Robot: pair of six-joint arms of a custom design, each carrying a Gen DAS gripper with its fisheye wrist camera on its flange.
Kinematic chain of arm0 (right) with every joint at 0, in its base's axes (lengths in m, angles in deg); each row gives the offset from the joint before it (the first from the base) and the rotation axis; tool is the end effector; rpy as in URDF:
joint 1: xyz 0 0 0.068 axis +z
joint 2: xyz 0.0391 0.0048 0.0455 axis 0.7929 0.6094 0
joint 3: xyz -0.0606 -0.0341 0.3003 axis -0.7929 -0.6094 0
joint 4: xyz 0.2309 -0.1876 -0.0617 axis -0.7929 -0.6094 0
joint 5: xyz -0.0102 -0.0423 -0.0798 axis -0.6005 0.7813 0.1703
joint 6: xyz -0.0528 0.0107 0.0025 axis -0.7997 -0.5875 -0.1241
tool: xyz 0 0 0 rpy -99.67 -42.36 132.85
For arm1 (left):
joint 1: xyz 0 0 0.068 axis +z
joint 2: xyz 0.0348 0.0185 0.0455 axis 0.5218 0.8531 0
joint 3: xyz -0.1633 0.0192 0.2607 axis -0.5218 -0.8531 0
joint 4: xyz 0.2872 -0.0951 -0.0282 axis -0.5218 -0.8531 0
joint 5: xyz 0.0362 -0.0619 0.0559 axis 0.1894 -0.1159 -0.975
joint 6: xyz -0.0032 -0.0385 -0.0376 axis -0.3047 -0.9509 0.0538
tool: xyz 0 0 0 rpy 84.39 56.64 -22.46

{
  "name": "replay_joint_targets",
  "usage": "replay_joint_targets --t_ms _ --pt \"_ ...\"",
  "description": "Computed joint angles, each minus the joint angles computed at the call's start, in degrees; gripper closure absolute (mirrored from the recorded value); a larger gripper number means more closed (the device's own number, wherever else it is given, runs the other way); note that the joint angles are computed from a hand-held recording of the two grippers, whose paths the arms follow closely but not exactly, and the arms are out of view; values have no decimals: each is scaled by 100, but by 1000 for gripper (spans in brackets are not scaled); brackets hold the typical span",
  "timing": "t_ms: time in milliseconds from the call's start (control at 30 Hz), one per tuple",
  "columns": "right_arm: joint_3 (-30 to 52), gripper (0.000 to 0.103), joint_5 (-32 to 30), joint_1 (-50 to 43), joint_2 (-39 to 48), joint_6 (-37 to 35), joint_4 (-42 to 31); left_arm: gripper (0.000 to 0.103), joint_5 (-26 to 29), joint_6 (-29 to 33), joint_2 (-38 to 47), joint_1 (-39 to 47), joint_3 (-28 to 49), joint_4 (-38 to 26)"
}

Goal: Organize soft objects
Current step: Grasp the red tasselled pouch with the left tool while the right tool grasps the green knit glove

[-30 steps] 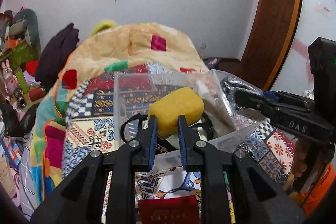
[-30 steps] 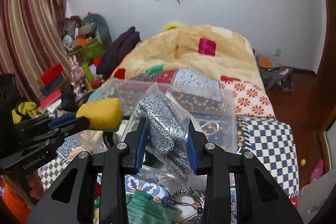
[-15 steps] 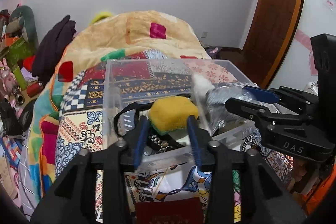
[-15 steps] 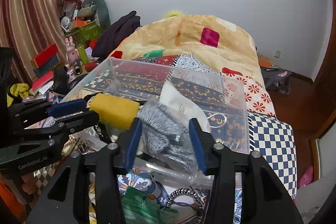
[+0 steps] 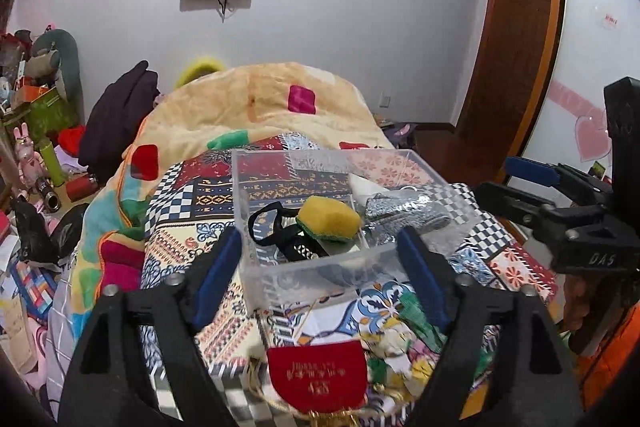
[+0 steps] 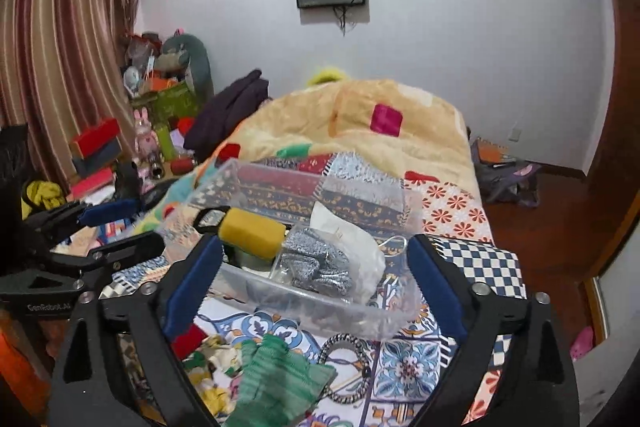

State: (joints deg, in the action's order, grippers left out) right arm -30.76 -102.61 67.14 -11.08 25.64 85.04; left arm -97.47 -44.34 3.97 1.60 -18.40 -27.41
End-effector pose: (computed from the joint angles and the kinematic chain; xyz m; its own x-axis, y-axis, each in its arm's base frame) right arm 0.2804 0.0859 0.1899 -0.4786 -0.2481 -0.8423 -0.5742 0.8141 0.0865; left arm 0.2115 -0.1065 0.1813 -0.5616 -0.1067 -0.8205 -0.0167 0.9929 -0.1177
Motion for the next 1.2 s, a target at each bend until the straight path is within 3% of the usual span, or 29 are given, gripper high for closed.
replay_joint_targets --t_ms 67,233,533,600,667,733,800,867,1000,1067,1200 --pt "-155 0 -47 -40 -198 44 45 8 -125 -151 -261 -129 -114 -124" --pt "-464 0 16 24 -429 -91 -70 6 -95 -497 -513 -265 -346 -351" --pt "-622 1 -1 104 446 -202 -140 6 16 -1062 134 -541 -666 -305" --pt "-604 8 -101 56 652 -177 -166 6 -103 -1145 299 -654 -727 -234" --pt "-498 22 -173 42 925 -213 -252 6 -201 -1214 467 -746 -799 -102" --pt "-381 31 -258 16 1168 -227 -330 6 -218 -1283 614 -771 -855 19" --pt "-385 40 -325 12 1228 -260 -360 11 -226 -1345 746 -760 -907 136" --pt "-389 49 -393 21 1291 -328 -396 23 -126 -1354 900 -723 -934 235" --pt "-473 66 -308 170 1280 -289 -336 35 28 -1338 1070 -653 -996 490" --pt "-491 76 -366 131 1263 -298 -333 49 12 -1290 1074 -678 -1011 551" --pt "-541 83 -538 8 1176 -356 -343 59 -139 -1305 1087 -762 -1021 608"
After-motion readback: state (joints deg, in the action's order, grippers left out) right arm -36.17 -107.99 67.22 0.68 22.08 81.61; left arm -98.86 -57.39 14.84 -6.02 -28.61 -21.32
